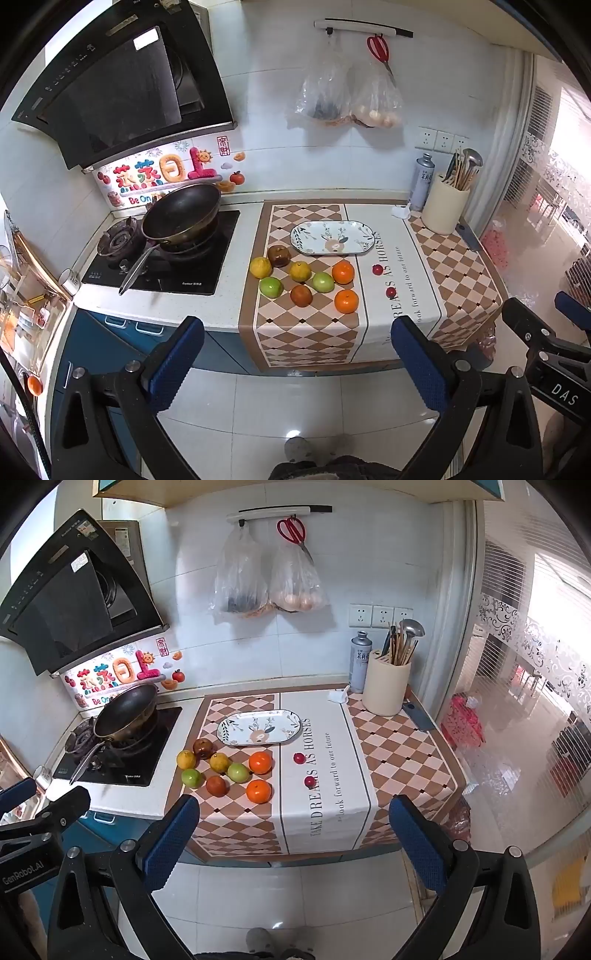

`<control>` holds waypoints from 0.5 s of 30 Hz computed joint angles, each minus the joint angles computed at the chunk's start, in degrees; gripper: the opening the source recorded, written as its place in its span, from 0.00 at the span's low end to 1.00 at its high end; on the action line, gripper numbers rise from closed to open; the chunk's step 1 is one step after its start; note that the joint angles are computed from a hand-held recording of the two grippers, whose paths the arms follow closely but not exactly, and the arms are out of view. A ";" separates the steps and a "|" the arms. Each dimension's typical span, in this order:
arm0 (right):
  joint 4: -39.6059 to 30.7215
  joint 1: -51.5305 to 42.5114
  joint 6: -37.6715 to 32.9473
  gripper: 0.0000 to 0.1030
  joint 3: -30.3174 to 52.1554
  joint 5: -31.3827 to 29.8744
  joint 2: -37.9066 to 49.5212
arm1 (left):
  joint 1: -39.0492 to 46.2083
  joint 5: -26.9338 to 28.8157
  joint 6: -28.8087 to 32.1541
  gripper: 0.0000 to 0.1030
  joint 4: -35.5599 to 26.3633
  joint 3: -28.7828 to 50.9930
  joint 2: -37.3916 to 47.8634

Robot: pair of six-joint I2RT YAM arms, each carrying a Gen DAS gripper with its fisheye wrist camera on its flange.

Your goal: Organize fruits

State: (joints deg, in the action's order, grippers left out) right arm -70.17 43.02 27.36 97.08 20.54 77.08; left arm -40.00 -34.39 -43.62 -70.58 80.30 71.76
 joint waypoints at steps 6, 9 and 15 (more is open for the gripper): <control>-0.08 0.02 -0.04 1.00 0.01 0.02 0.06 | -0.60 -0.56 -1.38 1.00 -1.16 0.68 0.43; 0.04 0.07 -0.04 1.00 -0.08 -0.08 0.01 | -1.24 -1.12 -2.61 1.00 -2.26 1.49 0.99; -0.14 0.00 -0.37 1.00 0.30 -0.18 0.11 | -0.66 -0.31 -1.02 1.00 -0.74 0.84 0.67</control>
State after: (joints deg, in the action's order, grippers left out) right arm -70.31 43.02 26.99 97.38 20.36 77.20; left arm -40.67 -34.70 -44.63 -71.32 81.14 72.42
